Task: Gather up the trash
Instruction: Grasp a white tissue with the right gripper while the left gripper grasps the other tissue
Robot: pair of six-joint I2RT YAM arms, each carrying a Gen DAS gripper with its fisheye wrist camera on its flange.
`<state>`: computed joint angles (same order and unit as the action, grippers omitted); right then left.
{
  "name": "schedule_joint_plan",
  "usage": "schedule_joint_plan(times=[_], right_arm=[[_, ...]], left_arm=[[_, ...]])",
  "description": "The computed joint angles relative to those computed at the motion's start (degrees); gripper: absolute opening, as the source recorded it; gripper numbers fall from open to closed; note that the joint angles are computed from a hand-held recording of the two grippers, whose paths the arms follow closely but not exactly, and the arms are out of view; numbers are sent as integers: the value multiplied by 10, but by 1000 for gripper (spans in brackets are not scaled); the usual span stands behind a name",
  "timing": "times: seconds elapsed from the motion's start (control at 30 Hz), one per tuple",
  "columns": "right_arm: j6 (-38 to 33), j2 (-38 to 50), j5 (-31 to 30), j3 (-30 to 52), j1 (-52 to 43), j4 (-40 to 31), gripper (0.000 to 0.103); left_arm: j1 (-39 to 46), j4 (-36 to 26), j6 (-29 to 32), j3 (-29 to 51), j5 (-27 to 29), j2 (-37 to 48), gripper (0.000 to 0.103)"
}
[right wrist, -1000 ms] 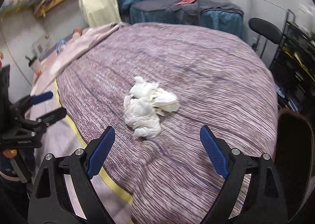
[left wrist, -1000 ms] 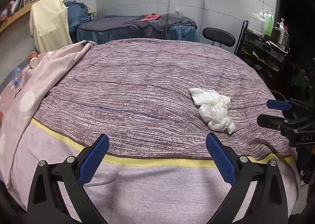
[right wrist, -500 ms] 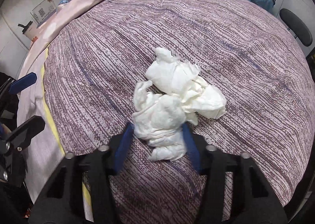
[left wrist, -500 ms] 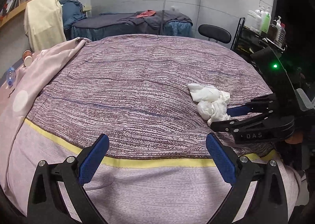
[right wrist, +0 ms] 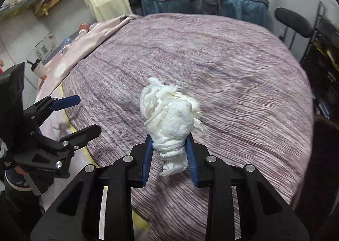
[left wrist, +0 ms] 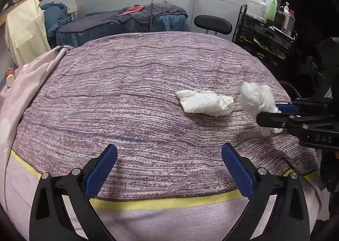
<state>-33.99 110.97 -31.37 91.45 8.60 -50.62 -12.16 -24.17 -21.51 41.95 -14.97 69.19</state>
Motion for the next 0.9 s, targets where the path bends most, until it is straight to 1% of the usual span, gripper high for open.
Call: schedule_joint_plan(times=[0.23,0.33,0.4,0.5,0.57,0.6,0.67,0.7,0.77,0.83,0.9], right_arm=[[24,-4,-31,4,-66,-3,30],[27,-4,-36,0,-79,-3,30],[24,-2,-41,1,-92,-9,30],[31,0,-46,-4,-104,-6,30],[32,3,-53,-4,-117,-8,30],[33,4,-55,-5,-122,-6,30],[34,8,-59,-2,-133,-8,30],[35,9,-61,-2,-138,-8,30],[36,15,-67,1,-148,-10,30],[37,15,-72,0,-154,-10,30],[37,12,-83,-6,-162,-9,30]], left_arm=[[-19,5,69,103,9,131,97],[-21,-7,103,157,-7,195,97],[-20,-22,126,194,-7,237,91],[-19,-49,150,246,-14,298,82],[-19,-63,155,270,-14,324,66],[-18,-66,157,275,-12,330,62],[-19,-68,161,279,-10,336,45],[-19,-70,160,280,-10,337,42],[-19,-69,157,277,-7,332,29],[-17,-70,148,273,10,323,22],[-20,-63,140,261,16,309,19]])
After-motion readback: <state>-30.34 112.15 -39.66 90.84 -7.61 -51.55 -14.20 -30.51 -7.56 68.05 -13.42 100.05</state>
